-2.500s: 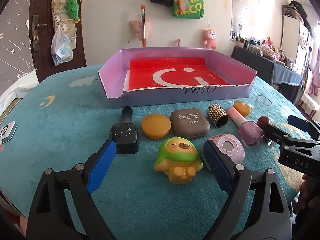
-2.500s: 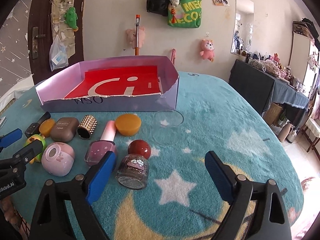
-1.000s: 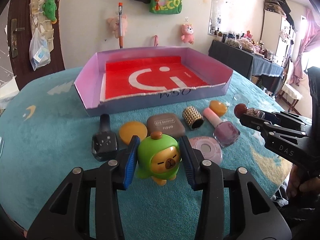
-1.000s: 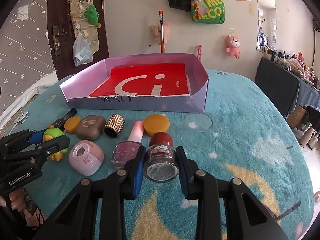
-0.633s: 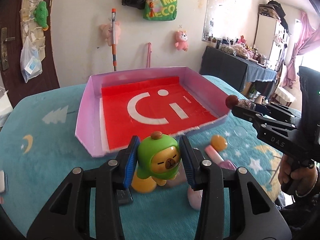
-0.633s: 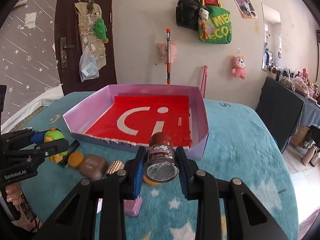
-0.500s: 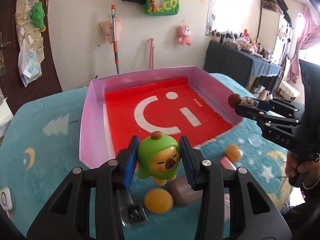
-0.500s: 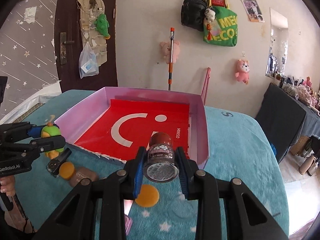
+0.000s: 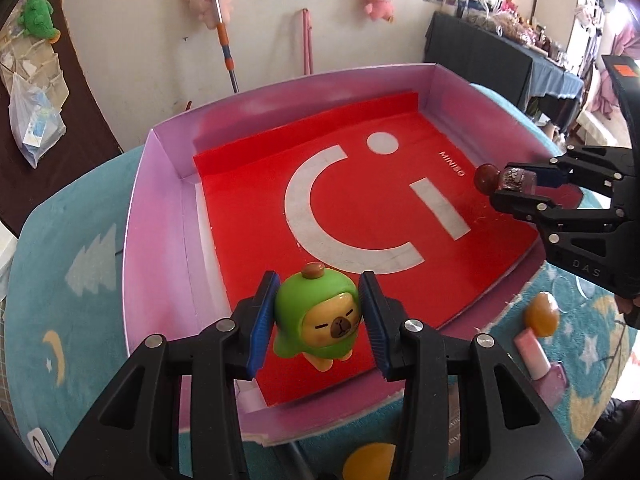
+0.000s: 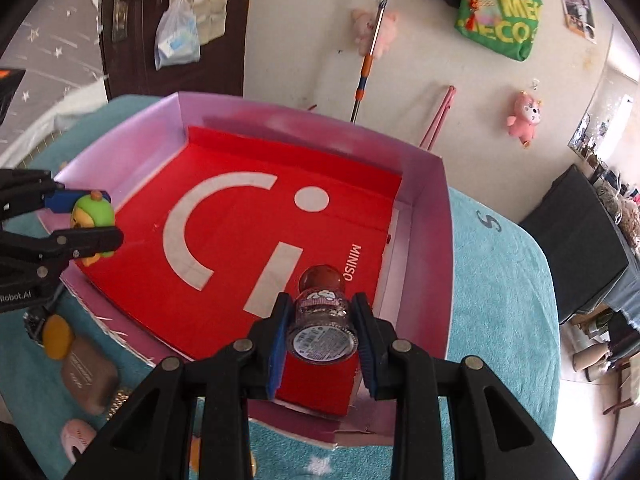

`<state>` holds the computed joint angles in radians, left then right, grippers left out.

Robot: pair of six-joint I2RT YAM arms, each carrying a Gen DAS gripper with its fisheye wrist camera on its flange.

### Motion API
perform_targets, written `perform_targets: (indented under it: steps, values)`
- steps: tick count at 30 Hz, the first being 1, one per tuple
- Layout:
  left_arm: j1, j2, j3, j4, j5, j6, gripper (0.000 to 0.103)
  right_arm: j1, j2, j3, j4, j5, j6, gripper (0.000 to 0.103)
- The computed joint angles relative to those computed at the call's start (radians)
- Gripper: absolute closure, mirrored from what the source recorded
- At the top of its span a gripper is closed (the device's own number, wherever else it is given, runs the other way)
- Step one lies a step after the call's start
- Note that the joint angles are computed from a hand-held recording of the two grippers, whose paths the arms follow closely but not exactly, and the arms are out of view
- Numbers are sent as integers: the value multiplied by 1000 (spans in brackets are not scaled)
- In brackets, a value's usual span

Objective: Organize rigid objects
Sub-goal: 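Carry the duck toy with the left tool into the pink box while the right tool sets the jar inside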

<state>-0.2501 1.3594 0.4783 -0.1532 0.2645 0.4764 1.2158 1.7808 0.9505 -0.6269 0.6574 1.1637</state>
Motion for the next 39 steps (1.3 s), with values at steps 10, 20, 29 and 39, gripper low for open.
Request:
perform_targets:
  steps: [10,20,29,39]
  values:
    - [-36,128,83,-42,-62,18,64,-66,76,73,-68,-92,-122,70]
    - [-36,170,119,-54,-57,21,63,-87,123,121,-113,-119,-195,70]
    - [-36,190,124,-40,-58,21,61,-93,152,143,-122,-119,-232,70]
    - [-22,193,115,-25,-50,25,52,-95,157,151,-123,-128,-242,71]
